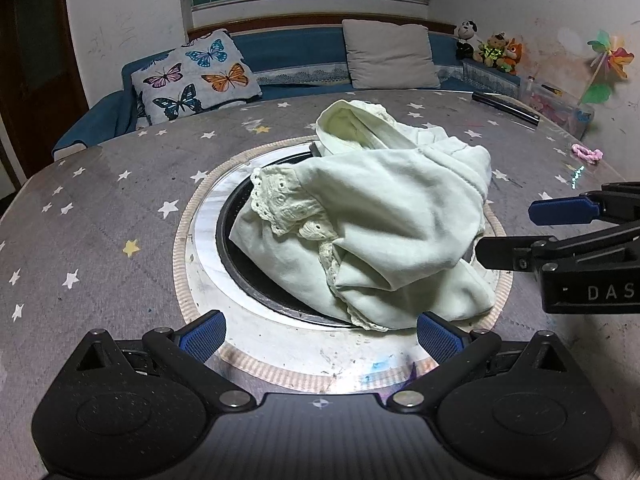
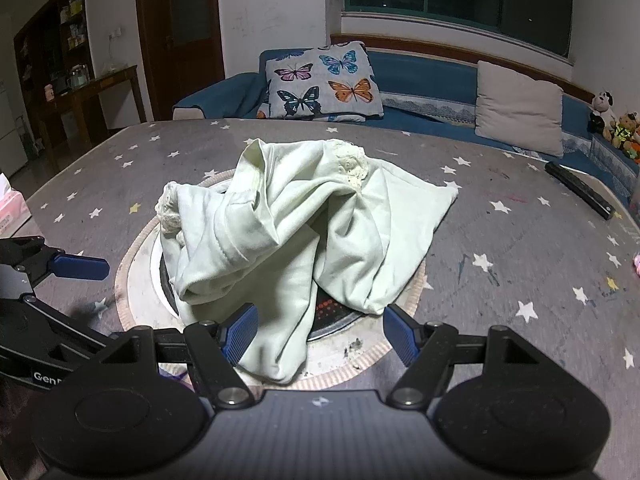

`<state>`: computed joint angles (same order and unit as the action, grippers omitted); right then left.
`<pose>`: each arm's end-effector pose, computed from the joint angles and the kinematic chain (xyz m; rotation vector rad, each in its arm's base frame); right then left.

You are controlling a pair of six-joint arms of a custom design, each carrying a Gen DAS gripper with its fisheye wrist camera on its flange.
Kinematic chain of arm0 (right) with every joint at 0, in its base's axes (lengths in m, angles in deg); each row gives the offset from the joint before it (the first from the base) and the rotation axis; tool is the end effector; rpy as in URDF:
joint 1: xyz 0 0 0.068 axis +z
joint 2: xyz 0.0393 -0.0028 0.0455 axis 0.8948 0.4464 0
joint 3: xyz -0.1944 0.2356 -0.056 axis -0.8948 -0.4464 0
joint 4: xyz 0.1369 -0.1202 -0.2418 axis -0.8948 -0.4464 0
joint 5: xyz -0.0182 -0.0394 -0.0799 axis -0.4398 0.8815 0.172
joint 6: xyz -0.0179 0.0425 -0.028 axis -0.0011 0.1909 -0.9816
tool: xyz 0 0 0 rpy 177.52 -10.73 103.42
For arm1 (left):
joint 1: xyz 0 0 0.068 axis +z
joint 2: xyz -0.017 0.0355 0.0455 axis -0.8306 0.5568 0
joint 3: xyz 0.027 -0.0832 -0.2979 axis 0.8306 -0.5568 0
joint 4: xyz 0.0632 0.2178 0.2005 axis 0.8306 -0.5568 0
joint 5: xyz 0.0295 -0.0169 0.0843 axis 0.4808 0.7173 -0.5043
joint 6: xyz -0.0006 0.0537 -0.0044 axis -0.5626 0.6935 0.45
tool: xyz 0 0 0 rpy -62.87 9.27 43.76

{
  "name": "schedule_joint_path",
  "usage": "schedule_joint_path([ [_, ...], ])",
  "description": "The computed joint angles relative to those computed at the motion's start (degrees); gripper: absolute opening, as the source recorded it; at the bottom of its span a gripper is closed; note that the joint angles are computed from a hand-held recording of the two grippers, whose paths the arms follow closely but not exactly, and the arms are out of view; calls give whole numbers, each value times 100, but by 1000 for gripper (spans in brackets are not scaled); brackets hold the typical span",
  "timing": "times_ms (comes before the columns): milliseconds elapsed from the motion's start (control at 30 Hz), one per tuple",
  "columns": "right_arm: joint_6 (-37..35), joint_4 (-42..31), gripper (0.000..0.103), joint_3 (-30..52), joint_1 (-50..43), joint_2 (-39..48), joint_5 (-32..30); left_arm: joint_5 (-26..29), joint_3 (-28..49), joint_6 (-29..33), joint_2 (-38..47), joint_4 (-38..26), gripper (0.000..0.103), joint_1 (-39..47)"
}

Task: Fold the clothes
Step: 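Move both grippers toward the crumpled mint-green shirt in the basin, then grasp the shirt with the right gripper while the left gripper grasps another edge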

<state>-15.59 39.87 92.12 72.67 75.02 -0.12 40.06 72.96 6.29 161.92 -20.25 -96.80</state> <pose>0.1984 0.0353 0.1304 -0.2835 2.3045 0.1576 0.1996 -0.1564 0.1191 0.3319 2.3546 -0.0888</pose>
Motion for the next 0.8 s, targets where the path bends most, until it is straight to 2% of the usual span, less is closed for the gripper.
schedule_joint_path([
  [600,-159,68,71,517,175,411,-24,237,280,347,68,-99,103,356],
  [800,-276,-8,71,754,127,413,-121,337,222,491,-154,-153,103,466],
])
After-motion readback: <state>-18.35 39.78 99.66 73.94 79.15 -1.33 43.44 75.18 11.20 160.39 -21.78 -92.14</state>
